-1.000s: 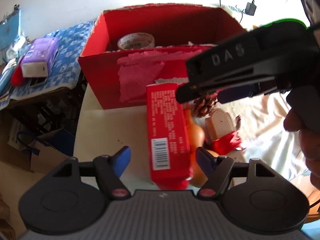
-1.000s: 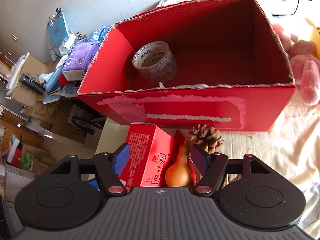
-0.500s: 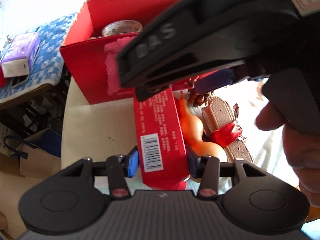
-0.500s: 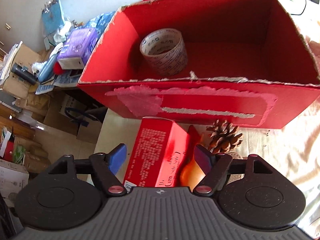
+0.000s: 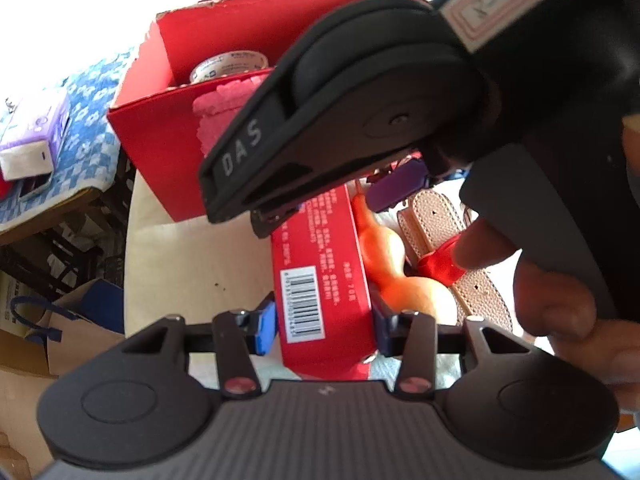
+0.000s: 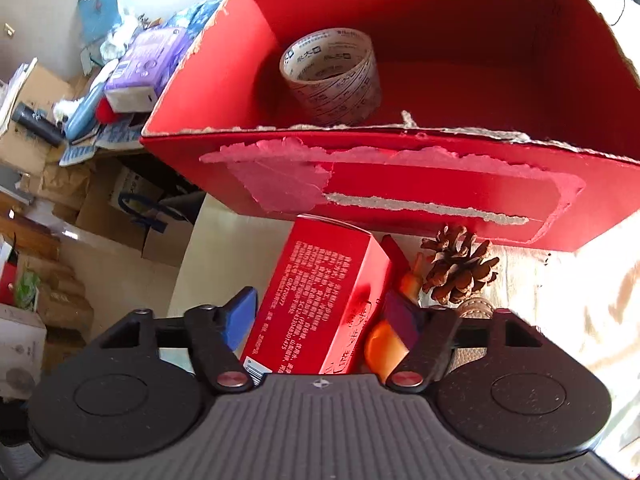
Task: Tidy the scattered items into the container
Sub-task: 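Lift the red carton with the right gripper and carry it over the box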
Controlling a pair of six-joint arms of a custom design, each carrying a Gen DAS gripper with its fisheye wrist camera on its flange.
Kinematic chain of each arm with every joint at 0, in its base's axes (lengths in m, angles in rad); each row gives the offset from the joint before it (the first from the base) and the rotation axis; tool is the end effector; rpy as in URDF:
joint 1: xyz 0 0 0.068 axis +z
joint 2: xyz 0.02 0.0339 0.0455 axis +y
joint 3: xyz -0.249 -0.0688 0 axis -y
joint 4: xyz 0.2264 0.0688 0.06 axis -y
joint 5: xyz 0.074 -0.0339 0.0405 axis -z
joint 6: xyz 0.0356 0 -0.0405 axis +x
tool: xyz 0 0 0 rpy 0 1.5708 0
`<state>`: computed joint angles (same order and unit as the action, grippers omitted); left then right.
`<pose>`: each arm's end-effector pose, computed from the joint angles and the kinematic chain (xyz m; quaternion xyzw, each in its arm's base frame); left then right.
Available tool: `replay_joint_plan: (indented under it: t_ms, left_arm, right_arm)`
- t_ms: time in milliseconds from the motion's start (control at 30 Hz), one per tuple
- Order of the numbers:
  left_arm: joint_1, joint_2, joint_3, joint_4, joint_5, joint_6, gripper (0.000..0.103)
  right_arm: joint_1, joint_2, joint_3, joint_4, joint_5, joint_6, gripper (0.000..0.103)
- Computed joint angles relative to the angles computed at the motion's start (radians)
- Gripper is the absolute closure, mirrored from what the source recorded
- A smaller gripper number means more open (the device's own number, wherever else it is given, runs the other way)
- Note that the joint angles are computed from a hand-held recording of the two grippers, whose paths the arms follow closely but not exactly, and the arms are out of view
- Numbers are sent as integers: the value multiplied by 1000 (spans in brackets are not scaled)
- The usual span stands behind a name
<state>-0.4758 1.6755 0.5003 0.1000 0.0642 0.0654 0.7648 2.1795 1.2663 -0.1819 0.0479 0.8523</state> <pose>0.2129 -0.1123 0.0790 0.2666 0.9316 -0.0804 0.2337 0.2886 0.2746 0.0779 0.0481 0.9704 0.1543 0.1795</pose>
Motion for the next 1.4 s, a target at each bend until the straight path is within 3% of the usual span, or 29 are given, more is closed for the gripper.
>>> replay_joint_plan:
  t_ms: [67,300,567,767,900,1000,1233,1400]
  left_arm:
    - [-3,1,-3,7,-2,5,57]
    - [-12,-75,-32,-13,-4,26,57]
    - [-20,-443,-87,-186,-45,89,57]
    - [-41,-628,-60,-220,-105,141,57]
    - [-34,-543,14,-122,-79,151,57]
    - [-41,-395,95,-24,-60,137,57]
    - [-73,-19,301,104,-55,69,56]
    - [-85,179,447,73,-63,20,56]
  right_arm:
    - [-12,-10,-25,32,-28,20,42]
    - [-2,-109,-101,67,-38,72,45]
    - [36,-312,-177,104,39,67,45]
    - [44,-417,-161,104,197,-16,45]
    - [1,-418,-122,102,279,-93,45]
    - [-72,-379,-95,108,264,-139,45]
    - [-244,-235,-55,156,108,-227,46]
    - [-312,-118,42,85,-16,-279,46]
